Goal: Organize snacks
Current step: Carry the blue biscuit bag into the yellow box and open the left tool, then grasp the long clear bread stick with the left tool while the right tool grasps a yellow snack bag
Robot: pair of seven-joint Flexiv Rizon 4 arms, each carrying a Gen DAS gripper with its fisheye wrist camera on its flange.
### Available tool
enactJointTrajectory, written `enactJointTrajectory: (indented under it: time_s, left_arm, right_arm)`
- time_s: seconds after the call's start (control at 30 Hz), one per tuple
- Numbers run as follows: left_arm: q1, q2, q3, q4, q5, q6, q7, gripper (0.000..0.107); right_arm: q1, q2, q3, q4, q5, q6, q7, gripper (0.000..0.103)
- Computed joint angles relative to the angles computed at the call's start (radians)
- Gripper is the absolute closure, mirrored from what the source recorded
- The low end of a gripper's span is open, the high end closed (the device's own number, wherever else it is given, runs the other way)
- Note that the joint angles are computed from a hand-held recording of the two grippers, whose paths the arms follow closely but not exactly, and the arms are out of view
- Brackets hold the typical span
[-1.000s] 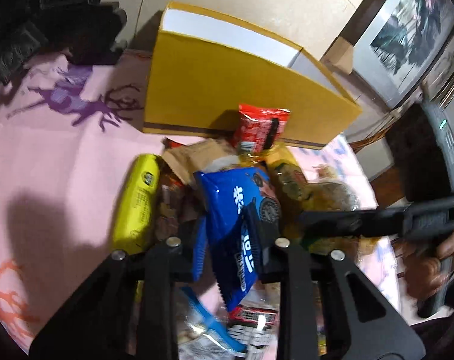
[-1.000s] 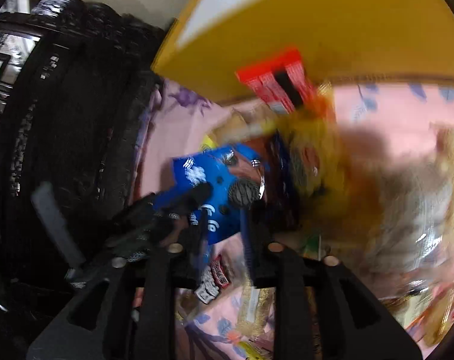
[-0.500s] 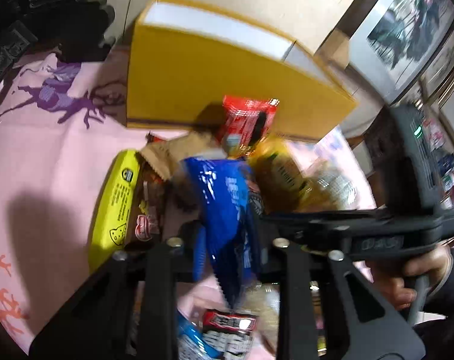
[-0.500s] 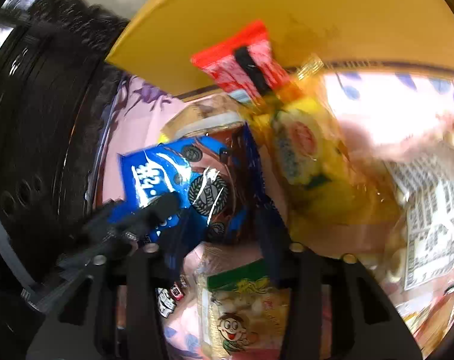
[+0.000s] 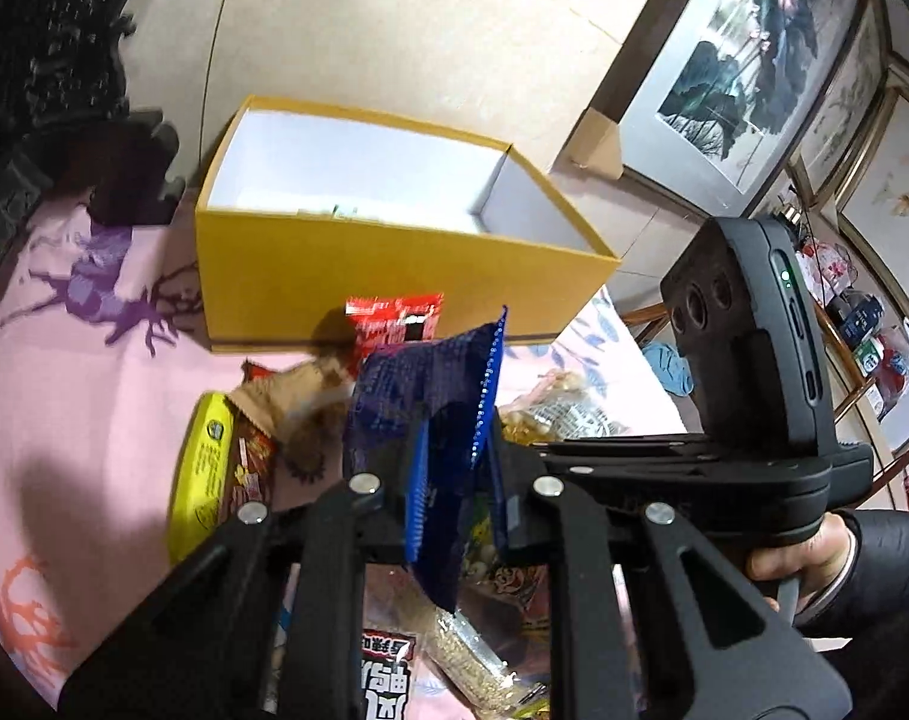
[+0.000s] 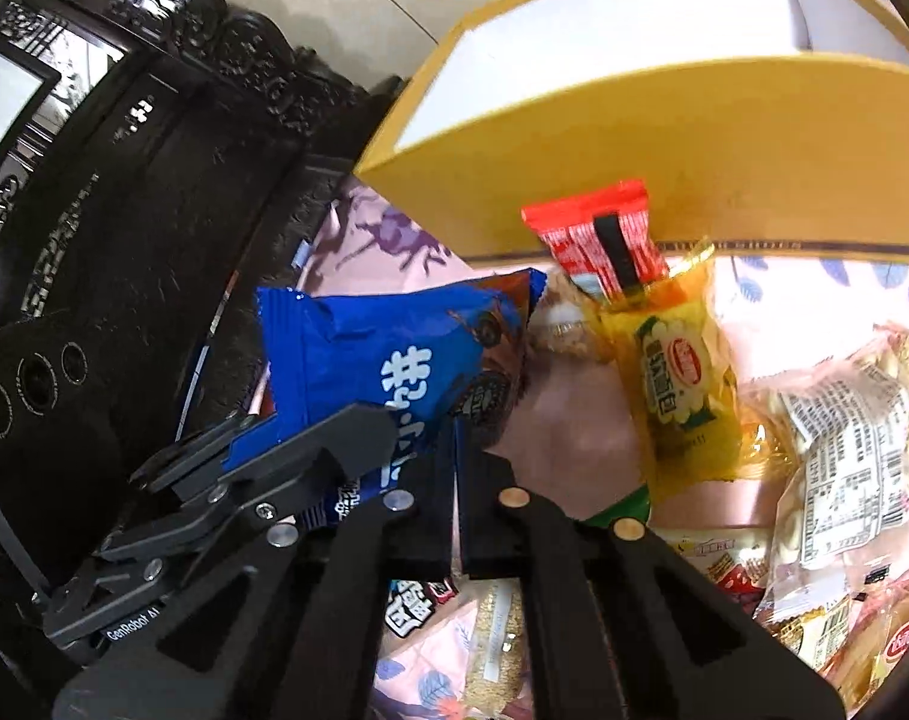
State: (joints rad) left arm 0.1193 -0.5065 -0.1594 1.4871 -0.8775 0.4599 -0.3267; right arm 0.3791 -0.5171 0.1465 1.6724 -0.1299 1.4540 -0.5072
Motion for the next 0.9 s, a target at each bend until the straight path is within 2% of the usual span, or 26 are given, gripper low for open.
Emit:
enactJointTrajectory:
  time_s: [0.1, 0.3, 0.43, 0.53, 0.57, 0.6, 0.63, 0.67, 0.7, 0.73, 0.77, 0.8, 0.83, 0.9]
  left_arm:
    - [0.002, 0.018, -0.008, 0.002, -0.026, 0.005, 0.025, 0.089]
    - [-0.010, 0.027, -0.035, -0.040, -0.098, 0.020, 0.099, 0.087]
    - [-0.037, -0.048, -0.078, -0.179, -0.132, 0.035, 0.102, 0.087]
    - [-0.085, -0.154, -0.099, -0.348, -0.076, 0.079, 0.047, 0.087]
    - [-0.121, -0.188, -0.085, -0.394, -0.030, 0.150, 0.008, 0.087]
    - [-0.137, -0.210, -0.077, -0.423, 0.002, 0.185, -0.029, 0.085]
    - [-0.135, -0.241, -0.092, -0.466, 0.056, 0.211, -0.106, 0.084]
    - [-0.144, -0.247, -0.074, -0.477, 0.048, 0.219, -0.128, 0.080]
    - [-0.134, -0.237, -0.087, -0.455, 0.039, 0.254, -0.136, 0.061]
    - [-0.119, -0.210, -0.101, -0.400, 0.021, 0.318, -0.118, 0.048]
    - [-0.111, -0.183, -0.111, -0.346, 0.009, 0.384, -0.094, 0.028]
    - [-0.100, -0.155, -0.123, -0.290, -0.009, 0.443, -0.062, 0.023]
    - [-0.083, -0.130, -0.128, -0.238, -0.020, 0.466, -0.033, 0.023]
    - [-0.068, -0.087, -0.102, -0.163, 0.006, 0.461, -0.033, 0.021]
  right_arm:
    - [0.045, 0.018, -0.065, 0.015, -0.031, 0.040, 0.038, 0.099]
    - [0.144, 0.061, -0.248, 0.033, -0.166, 0.074, 0.145, 0.099]
    - [0.146, 0.068, -0.339, -0.004, -0.254, 0.082, 0.183, 0.099]
    - [0.101, 0.029, -0.364, -0.090, -0.295, 0.058, 0.190, 0.099]
    - [0.086, 0.015, -0.369, -0.116, -0.305, 0.032, 0.192, 0.092]
    - [0.069, 0.008, -0.361, -0.139, -0.309, -0.030, 0.196, 0.075]
    - [0.052, 0.009, -0.346, -0.145, -0.307, -0.061, 0.208, 0.071]
    - [0.043, 0.018, -0.341, -0.130, -0.307, -0.058, 0.233, 0.070]
    - [0.048, 0.040, -0.357, -0.083, -0.323, -0.011, 0.269, 0.069]
    - [0.063, 0.067, -0.379, -0.037, -0.351, 0.007, 0.295, 0.062]
    - [0.079, 0.089, -0.396, -0.003, -0.379, 0.007, 0.320, 0.057]
    - [0.093, 0.113, -0.412, 0.038, -0.410, 0.011, 0.353, 0.051]
    - [0.117, 0.148, -0.439, 0.100, -0.452, 0.028, 0.400, 0.051]
    - [0.122, 0.199, -0.424, 0.185, -0.494, 0.029, 0.439, 0.051]
